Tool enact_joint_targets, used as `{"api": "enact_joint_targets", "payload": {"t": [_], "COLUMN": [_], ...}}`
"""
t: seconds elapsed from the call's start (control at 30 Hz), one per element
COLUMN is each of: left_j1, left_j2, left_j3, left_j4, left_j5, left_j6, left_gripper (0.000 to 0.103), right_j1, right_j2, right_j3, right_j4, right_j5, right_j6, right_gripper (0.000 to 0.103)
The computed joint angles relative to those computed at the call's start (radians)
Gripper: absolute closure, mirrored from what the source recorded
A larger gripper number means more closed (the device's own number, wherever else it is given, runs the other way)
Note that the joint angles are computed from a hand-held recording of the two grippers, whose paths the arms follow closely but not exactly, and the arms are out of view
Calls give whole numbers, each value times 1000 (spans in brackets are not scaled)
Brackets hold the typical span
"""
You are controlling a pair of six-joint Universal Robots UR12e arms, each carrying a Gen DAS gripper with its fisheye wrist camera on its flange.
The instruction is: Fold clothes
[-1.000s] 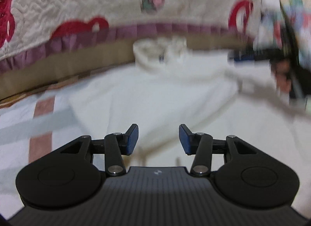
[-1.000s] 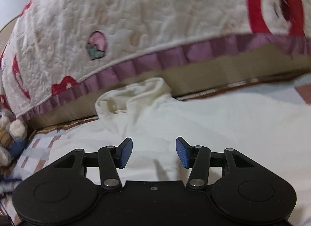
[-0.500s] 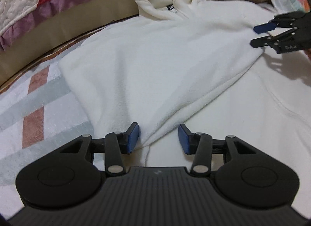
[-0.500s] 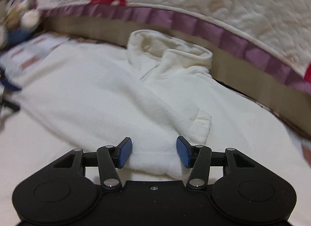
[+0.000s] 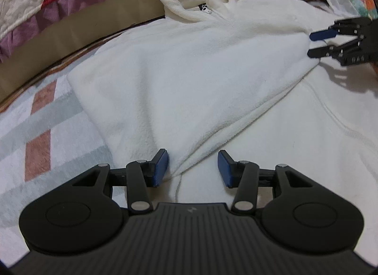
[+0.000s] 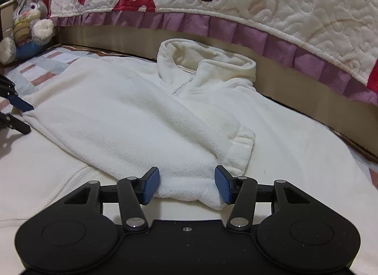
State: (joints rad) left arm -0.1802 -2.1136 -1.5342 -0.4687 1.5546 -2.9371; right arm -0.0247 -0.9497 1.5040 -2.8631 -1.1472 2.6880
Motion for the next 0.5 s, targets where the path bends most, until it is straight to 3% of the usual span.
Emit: {"api": "enact_joint_targets", "payload": {"t": [0.1, 0.17, 0.2, 0.33, 0.43, 0.5], "left_j1": [-3, -9, -14, -56, -104, -127], "left_j2": [11, 22, 23, -21, -80, -124], "left_j3": [-4, -10, -7, 93, 177, 238], "left_j4": [35, 109, 135, 97, 127, 119], "left_j5": [-10, -52, -73, -139, -138, -161], "left_j6": [-50, -62, -63, -26, 15, 9], "left_gripper": [56, 55, 54, 53, 53, 53], "right_j1": [-30, -82, -106, -184, -272, -320], "right_j2": [-40, -77, -96, -159, -191, -204], "right_j3": [9, 53, 79, 172, 247, 281], "right_j4": [78, 41, 8, -49, -100, -118], "right_j5": [52, 156, 158, -67, -116, -135], "right_j6": [162, 303, 355, 587, 843, 965], "right_gripper": [49, 48, 48, 46, 46, 46]}}
